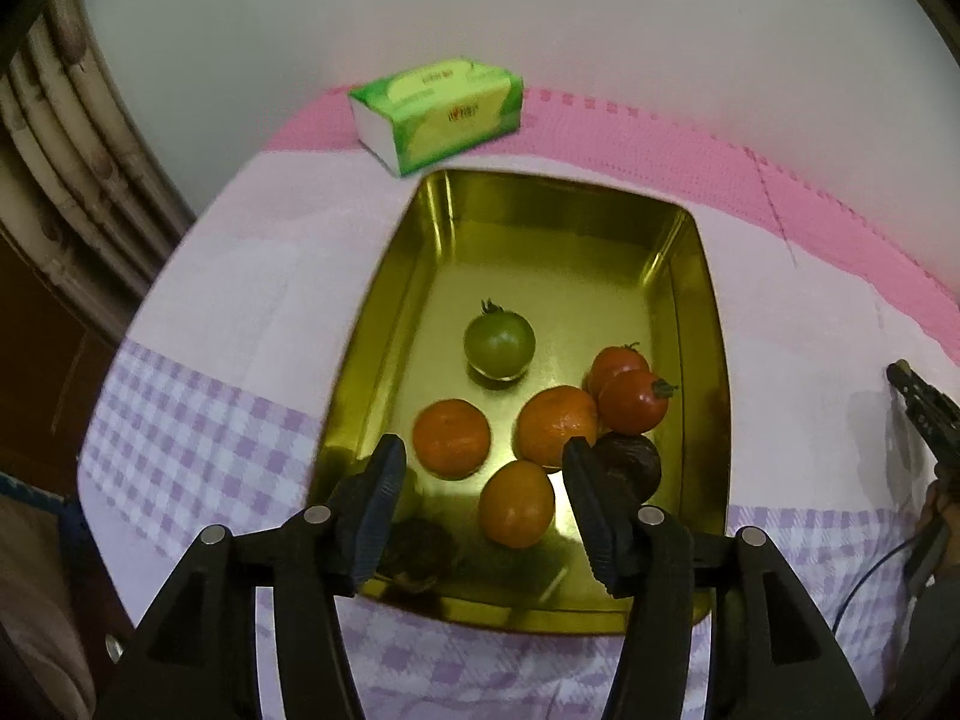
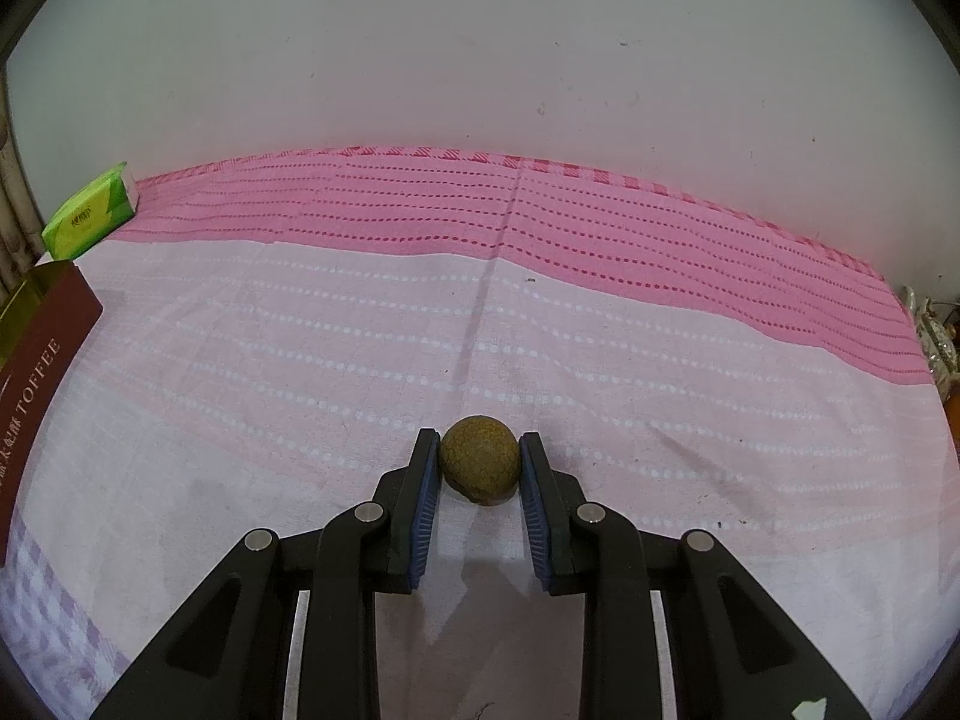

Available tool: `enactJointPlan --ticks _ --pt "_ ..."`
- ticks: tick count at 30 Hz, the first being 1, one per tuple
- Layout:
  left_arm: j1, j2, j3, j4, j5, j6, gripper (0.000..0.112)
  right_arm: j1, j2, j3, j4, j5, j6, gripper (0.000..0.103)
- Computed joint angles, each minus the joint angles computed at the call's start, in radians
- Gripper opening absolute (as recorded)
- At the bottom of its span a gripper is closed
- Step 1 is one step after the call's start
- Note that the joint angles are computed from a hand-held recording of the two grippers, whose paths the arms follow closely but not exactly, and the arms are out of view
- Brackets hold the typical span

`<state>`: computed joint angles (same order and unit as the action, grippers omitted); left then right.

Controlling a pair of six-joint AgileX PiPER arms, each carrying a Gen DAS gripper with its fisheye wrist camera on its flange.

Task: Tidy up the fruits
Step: 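Carry the brown kiwi into the gold tray and open the right tool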

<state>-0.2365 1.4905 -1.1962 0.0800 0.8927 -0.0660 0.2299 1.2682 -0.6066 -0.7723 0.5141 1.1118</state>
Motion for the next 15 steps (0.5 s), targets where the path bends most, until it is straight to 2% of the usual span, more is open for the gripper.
enactJointPlan --ticks 4,9,15 --pt "0.013 -0.065 0.04 0.037 -0.025 0.0 0.063 0.013 0.0 -0.001 -0.01 0.012 0.022 0.024" --pt "0.059 -0.122 0.086 0.038 -0.044 0.028 0.065 0.052 -0.012 -0.012 0.036 0.023 0.042 0.024" --pt "0.115 -0.157 0.141 0.014 -0.073 0.056 0.066 0.269 -0.047 -0.091 0.052 0.079 0.13 0.024"
